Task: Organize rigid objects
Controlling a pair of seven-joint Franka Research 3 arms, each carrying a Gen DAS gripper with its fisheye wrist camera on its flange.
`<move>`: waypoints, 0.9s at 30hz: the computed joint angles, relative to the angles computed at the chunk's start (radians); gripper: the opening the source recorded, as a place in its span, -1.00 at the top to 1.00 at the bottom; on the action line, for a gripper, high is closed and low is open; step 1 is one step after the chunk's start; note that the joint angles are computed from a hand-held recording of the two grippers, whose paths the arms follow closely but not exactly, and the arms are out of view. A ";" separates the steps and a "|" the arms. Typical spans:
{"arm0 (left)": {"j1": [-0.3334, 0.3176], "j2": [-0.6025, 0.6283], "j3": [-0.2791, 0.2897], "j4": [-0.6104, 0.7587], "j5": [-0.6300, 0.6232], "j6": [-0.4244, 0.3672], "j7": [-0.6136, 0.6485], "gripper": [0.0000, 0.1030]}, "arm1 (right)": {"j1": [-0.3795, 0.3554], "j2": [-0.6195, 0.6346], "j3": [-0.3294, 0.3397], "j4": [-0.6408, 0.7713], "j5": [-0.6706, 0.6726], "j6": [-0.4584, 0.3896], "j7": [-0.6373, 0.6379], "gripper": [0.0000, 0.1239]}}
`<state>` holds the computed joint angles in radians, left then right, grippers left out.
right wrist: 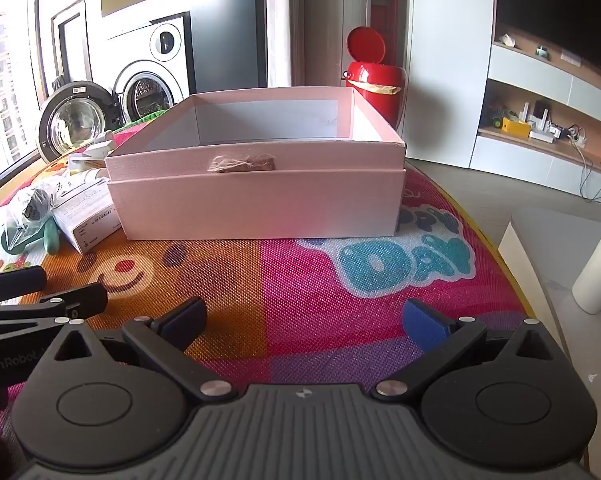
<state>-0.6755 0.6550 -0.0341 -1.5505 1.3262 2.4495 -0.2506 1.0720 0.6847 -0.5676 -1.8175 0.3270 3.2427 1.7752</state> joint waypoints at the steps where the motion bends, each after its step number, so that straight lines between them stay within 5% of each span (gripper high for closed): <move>1: -0.004 0.001 0.004 0.000 0.009 -0.003 -0.007 -0.38 | -0.007 -0.003 0.006 -0.001 0.000 0.002 -0.003 -0.66; 4: 0.000 -0.001 0.000 -0.002 0.003 0.004 -0.007 -0.38 | 0.062 0.024 -0.075 0.002 -0.006 -0.023 0.009 -0.66; 27: -0.002 0.003 0.001 0.004 -0.009 0.000 0.005 -0.38 | 0.020 -0.004 -0.031 -0.011 -0.044 -0.015 0.034 -0.66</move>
